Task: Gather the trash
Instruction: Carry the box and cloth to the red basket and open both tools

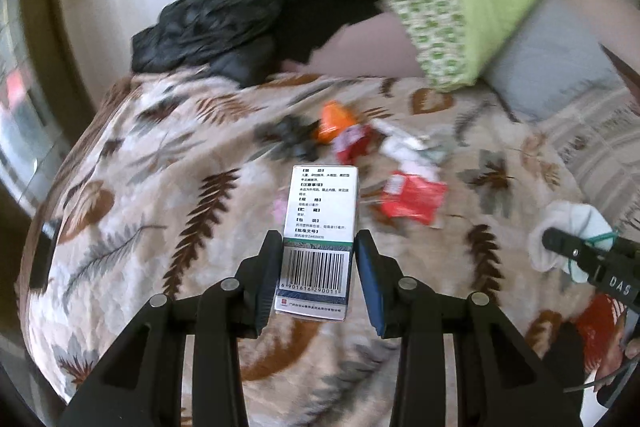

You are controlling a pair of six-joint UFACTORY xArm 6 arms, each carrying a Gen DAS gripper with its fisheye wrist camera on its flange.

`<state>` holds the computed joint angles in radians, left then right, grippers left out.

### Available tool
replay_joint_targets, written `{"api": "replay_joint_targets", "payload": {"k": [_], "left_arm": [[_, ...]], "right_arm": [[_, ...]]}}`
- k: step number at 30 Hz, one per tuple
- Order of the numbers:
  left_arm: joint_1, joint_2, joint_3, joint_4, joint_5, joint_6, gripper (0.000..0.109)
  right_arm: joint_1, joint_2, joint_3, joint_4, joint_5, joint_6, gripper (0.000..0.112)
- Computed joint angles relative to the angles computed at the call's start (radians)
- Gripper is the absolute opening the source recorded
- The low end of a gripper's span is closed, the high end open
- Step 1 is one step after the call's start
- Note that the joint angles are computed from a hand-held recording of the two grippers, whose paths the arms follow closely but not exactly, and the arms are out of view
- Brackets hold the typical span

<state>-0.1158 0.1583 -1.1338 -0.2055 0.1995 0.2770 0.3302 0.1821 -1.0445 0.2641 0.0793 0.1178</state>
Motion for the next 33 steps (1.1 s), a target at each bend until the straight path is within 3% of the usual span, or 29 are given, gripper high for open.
{"api": "replay_joint_targets", "payload": {"k": [9, 15, 19, 27, 32, 33], "left_arm": [[-0.170, -0.062, 0.007, -0.221, 0.071, 0.270, 0.037], [-0.323, -0.048, -0.040, -0.279, 0.129, 0.373, 0.037], [-0.435, -0.019, -0.089, -0.300, 0.175, 0.428, 0.037], [-0.621, 0.115, -0.261, -0.318, 0.328, 0.453, 0.037], [-0.682, 0.205, -0.361, -0.341, 0.422, 0.466, 0.037], [-0.687, 0.221, -0.377, -0.336, 0.431, 0.460, 0.042]], "right_arm": [[-0.162, -0.329, 0.392, -0.415, -0.072, 0.494, 0.023], [-0.324, -0.595, 0.617, -0.718, -0.025, 0.815, 0.023], [-0.422, -0.797, 0.773, -0.676, 0.030, 0.817, 0.023], [-0.627, -1.164, 0.978, -0.515, 0.200, 0.680, 0.023], [-0.706, -1.262, 1.040, -0.399, 0.242, 0.574, 0.023], [-0.712, -1.260, 1.045, -0.377, 0.236, 0.556, 0.026]]}}
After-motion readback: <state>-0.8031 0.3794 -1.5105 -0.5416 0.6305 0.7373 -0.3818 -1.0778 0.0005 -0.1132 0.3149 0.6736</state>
